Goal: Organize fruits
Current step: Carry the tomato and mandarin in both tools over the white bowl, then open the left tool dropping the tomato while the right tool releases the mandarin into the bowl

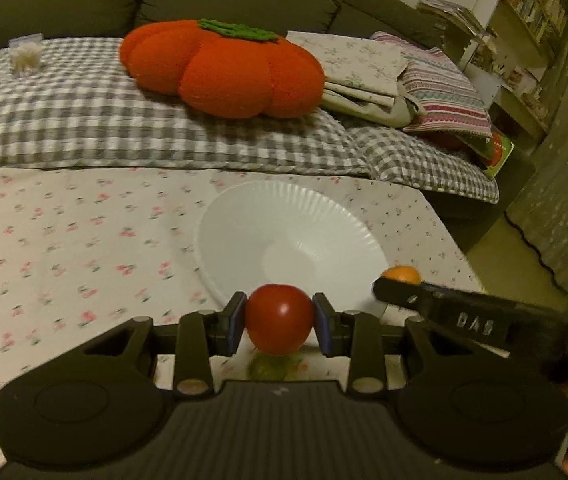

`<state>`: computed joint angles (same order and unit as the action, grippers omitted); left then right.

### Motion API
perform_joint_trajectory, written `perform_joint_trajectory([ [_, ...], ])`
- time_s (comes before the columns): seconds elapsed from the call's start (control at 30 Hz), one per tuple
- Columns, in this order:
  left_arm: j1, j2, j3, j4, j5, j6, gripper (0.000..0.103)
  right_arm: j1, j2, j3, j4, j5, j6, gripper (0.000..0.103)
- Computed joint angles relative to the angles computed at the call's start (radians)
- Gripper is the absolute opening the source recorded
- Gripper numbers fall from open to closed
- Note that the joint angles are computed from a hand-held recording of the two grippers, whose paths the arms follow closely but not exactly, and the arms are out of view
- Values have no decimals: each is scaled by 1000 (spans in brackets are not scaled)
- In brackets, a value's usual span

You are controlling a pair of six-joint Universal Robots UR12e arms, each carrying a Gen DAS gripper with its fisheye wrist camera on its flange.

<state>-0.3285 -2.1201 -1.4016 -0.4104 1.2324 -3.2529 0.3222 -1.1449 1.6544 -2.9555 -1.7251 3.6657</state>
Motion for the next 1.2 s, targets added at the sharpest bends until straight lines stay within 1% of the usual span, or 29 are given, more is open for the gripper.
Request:
perform_joint_trajectory([
  [0.07, -9, -25, 36, -12, 8, -13, 34, -2, 9, -9, 5, -11, -15, 34],
  [0.17, -17, -56, 74, -15, 17, -42, 34, -1, 27, -24, 2, -36, -75, 34],
  [0.3, -27, -90, 115, -28, 26, -63, 34, -7, 38, -37, 12, -27, -85, 34],
  [0.4, -34, -105, 134, -38, 43, -69, 34, -5, 50, -50, 17, -40, -101, 34],
  [0.47, -34, -118, 150, -53, 40, -75, 34, -8, 57, -59, 27, -46, -103, 34],
  [0.6, -34, -135, 165, -57, 44, -88, 34, -13, 69, -69, 35, -46, -106, 34],
  [0.77, -37, -150, 176, -77, 66, -92, 34, -17, 82, -75, 48, -37, -115, 34],
  [0.83, -35, -153, 176, -84, 60, -103, 34, -19, 87, -77, 49, -29, -128, 34],
  [0.9, -32, -155, 175, -84, 49, -111, 34, -25, 88, -76, 56, -5, -124, 34],
  [0.97, -32, -156, 174, -84, 55, -110, 37, -28, 89, -73, 59, 8, -110, 36],
  [1.0, -31, -156, 170, -75, 50, -111, 40, -33, 87, -71, 65, 31, -105, 36],
  [1.03, -29, -156, 167, -66, 42, -117, 47, -35, 86, -68, 64, 43, -103, 35],
  [1.1, -26, -155, 164, -52, 30, -133, 58, -36, 84, -67, 65, 39, -100, 36],
  [1.13, -25, -152, 160, -42, 32, -145, 61, -36, 82, -67, 62, 35, -100, 42],
  [1.17, -24, -149, 157, -36, 33, -154, 62, -35, 80, -65, 53, 22, -99, 49],
  [1.2, -22, -147, 156, -36, 30, -159, 62, -33, 79, -63, 43, 8, -98, 51],
])
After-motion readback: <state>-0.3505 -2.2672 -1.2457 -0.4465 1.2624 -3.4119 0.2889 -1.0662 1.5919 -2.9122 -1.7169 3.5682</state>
